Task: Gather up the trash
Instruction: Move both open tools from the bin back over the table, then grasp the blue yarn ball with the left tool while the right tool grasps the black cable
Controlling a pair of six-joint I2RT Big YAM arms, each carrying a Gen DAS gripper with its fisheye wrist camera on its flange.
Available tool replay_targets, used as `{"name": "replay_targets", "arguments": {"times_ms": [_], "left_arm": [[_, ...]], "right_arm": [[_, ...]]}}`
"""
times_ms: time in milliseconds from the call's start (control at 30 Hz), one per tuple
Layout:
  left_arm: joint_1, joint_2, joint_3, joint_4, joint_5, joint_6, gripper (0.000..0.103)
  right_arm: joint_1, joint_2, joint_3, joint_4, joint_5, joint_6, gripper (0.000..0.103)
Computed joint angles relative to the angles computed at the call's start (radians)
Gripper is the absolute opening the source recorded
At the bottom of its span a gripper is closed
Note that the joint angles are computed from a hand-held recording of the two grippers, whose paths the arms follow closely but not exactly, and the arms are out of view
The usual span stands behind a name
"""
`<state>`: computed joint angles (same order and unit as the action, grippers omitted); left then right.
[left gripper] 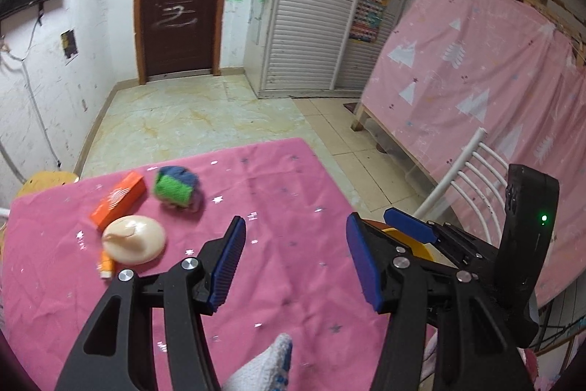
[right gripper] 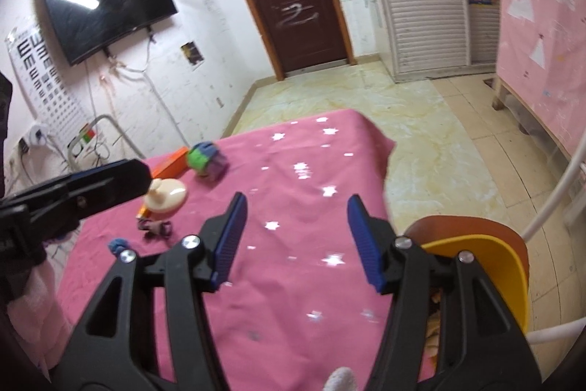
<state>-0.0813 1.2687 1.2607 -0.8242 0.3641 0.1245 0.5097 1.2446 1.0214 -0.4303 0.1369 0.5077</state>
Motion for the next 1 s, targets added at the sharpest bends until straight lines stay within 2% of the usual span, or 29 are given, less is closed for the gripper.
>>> {"name": "replay_targets", "arguments": {"times_ms": [200,400,500,733,1000], "left_arm": [[0.118,0.001,-0.009,-0.014,0.048,0.03,0.049],[0.218,0.02,-0.017,-0.021,0.055,0.067,0.049],[0.266,0.038,-0.02,-0.025,0.058,0.08,0.049],[0.343,0.073,-0.031,-0.03,0.043,0.113,0.049],[0.37,0.122,-0.051,-0.042,0.023,0.147,0.049]], "right_arm": [[0.072,0.076,0.076,-0.015,0.009,-0.008,0.055],[0.123,0.155,0.148,-0.036,-0.002,-0.017,0.062],[0.144,0.192,0.181,-0.049,-0.01,-0.029,0.062],[0.179,0.272,0.257,-0.083,-0.024,-0.046,0.062],[0.195,0.339,0.323,-0.116,-0.035,-0.044,0.063]]}}
